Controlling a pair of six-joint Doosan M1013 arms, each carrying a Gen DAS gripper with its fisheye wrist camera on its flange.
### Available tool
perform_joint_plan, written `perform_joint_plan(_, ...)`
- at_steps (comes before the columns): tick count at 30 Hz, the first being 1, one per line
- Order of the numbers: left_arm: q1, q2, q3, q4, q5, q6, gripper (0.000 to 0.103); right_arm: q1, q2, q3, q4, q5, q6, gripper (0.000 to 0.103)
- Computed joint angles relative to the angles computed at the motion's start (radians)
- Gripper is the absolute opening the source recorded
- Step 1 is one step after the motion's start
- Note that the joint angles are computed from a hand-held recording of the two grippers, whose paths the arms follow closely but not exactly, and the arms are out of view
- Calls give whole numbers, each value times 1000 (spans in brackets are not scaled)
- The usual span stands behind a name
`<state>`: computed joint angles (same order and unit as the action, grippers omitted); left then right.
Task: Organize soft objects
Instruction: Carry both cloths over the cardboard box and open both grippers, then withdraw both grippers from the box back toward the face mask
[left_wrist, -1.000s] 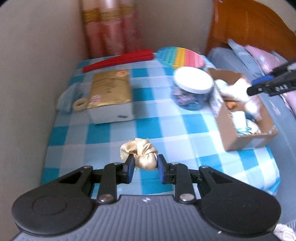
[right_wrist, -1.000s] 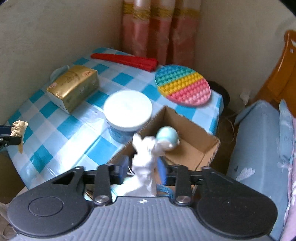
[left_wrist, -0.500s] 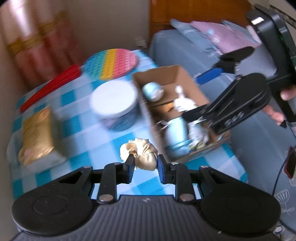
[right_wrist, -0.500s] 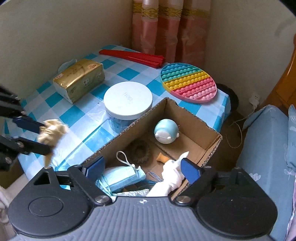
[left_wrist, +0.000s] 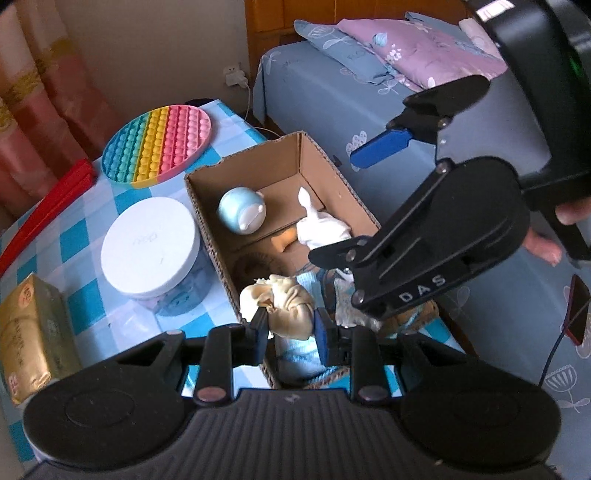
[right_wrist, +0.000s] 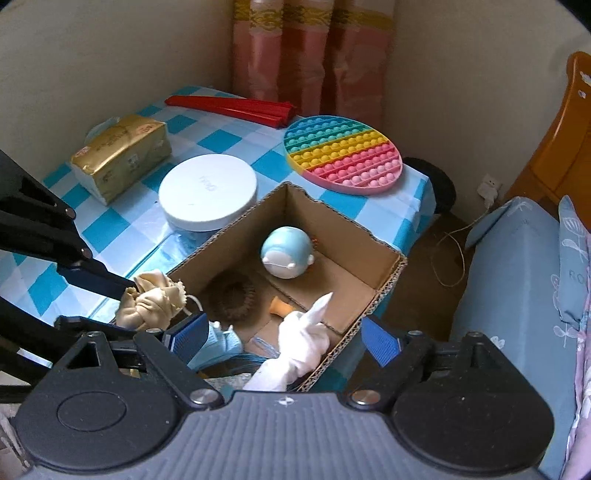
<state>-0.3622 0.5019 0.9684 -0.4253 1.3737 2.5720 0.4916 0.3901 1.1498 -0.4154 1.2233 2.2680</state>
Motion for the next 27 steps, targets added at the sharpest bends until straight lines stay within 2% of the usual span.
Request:
perform_joint_plan(4,-8,10,-9,-2,-10,-8,26,-4,2,2,-11,7,14,93)
perform_joint_plan(6,-10,14,-9,0,-17,-17,39,-5,2,3,-15,11,21,93)
perform_joint_plan(8,-7,19,-14,-5,-11,-24,43,-8,-1,6,-8,5,28,93)
perform_joint_plan(10,0,23,-21,-21,3,-19,61,-8,-2,6,-9,5,35,93)
perform_joint_plan(11,4,23,-20,-28,4,-16,73,-7,-2,5,-10,4,36,93)
perform_joint_plan(19,43,-33,68,-73,-100,34,82,13,1,-5,-40,6,54,99)
perform_joint_plan(24,76,-80,154,-98,-216,44,90,29,-4,-4,-52,-22,102,101)
perform_joint_plan(27,95,-98,196,-114,-265,27,92,45,0,-9,-70,-28,132,103)
